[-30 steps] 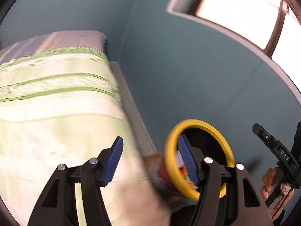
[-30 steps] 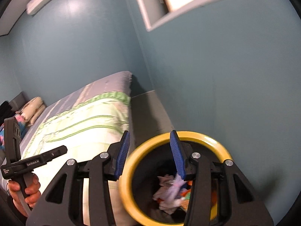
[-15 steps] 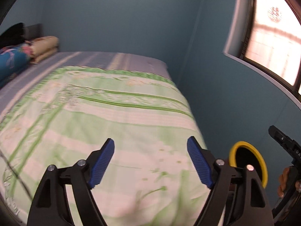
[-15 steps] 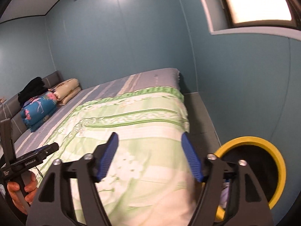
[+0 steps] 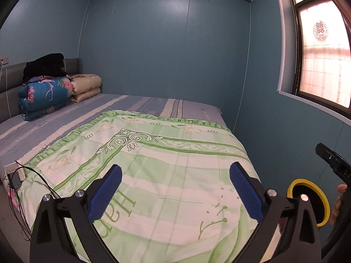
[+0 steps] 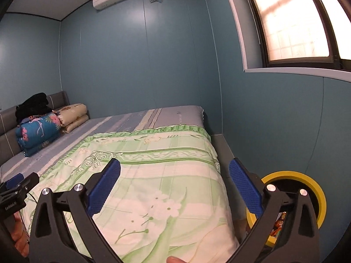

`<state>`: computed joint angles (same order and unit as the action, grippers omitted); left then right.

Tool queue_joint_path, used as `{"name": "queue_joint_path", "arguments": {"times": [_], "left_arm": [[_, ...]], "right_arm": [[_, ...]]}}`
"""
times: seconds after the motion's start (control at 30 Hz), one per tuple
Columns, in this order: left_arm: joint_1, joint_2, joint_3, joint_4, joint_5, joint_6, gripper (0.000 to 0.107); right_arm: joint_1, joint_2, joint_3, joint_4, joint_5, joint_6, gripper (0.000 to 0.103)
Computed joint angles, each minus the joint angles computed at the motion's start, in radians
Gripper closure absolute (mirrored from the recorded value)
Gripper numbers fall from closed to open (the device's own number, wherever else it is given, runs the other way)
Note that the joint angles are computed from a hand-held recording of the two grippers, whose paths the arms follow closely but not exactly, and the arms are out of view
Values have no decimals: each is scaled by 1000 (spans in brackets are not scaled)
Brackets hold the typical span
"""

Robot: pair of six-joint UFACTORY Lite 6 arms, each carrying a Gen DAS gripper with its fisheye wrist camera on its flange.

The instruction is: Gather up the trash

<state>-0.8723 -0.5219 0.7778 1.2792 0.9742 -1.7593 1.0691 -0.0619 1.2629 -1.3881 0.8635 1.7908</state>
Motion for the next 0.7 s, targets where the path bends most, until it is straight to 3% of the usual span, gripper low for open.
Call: {"name": "queue_joint_path", "arguments": {"times": [0.23, 0.37, 0.7], "left_arm": [[-249, -56, 6, 13, 207, -98, 12], [-342, -40, 23, 27, 316, -124, 12], [-405, -30, 38, 33, 396, -123, 12]], "right_arm": [[152, 0, 12, -40, 181, 23, 8], [205, -16, 3, -42, 232, 51, 8], [232, -23, -14, -50, 279, 83, 8]]}}
